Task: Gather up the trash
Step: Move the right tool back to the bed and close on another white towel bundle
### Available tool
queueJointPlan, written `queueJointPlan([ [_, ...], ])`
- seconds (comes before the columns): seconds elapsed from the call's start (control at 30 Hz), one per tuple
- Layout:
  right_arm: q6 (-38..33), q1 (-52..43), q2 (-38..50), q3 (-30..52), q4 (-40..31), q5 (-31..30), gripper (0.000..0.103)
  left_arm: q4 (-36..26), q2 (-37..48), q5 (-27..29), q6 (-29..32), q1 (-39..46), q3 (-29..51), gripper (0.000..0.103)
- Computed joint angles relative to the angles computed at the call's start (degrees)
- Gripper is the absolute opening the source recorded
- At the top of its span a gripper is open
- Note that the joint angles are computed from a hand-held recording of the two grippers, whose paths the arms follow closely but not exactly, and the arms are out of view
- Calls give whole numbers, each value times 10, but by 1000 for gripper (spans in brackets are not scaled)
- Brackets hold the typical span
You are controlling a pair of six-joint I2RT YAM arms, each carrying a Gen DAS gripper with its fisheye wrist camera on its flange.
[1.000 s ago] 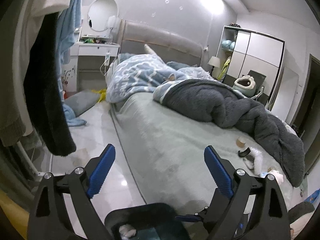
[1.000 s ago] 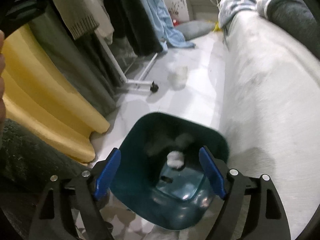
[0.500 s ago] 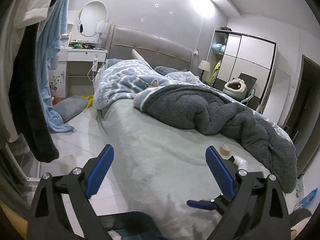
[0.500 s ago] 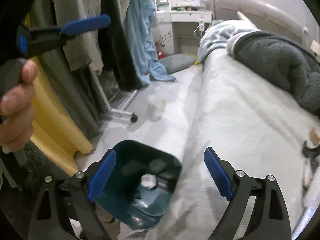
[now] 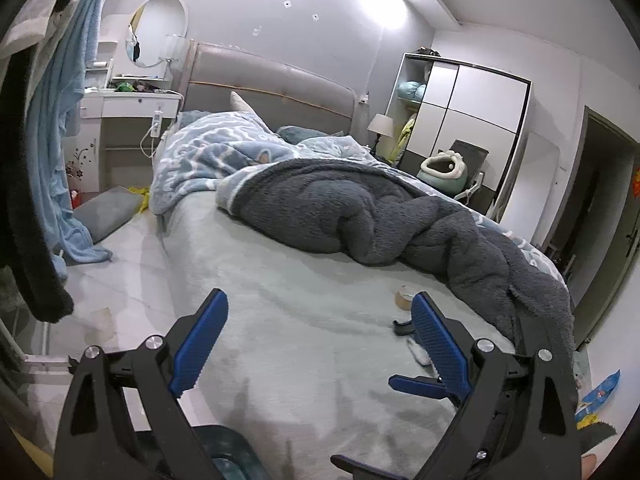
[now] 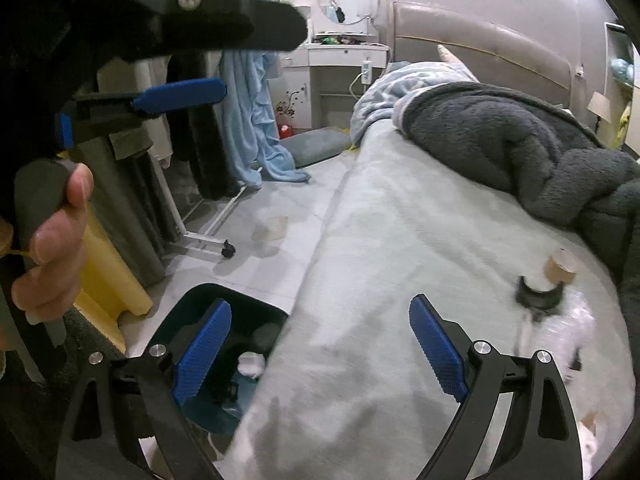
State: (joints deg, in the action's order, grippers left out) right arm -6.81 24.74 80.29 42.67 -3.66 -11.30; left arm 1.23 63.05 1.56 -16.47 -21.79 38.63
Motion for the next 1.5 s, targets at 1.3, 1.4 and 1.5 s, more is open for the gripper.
queueJointPlan([
  [1.3,-148,-369,-97,-62,-94,-188,92,64,235,-59,-46,-178,101,94],
  [1.4,-152,-385,-92,-57,-105,-203,92,67,253,-58,-46,-186,111,94],
  [1.5,-161,-394,-86,-56,-113,-212,92,70,267,-56,-47,-193,119,94],
])
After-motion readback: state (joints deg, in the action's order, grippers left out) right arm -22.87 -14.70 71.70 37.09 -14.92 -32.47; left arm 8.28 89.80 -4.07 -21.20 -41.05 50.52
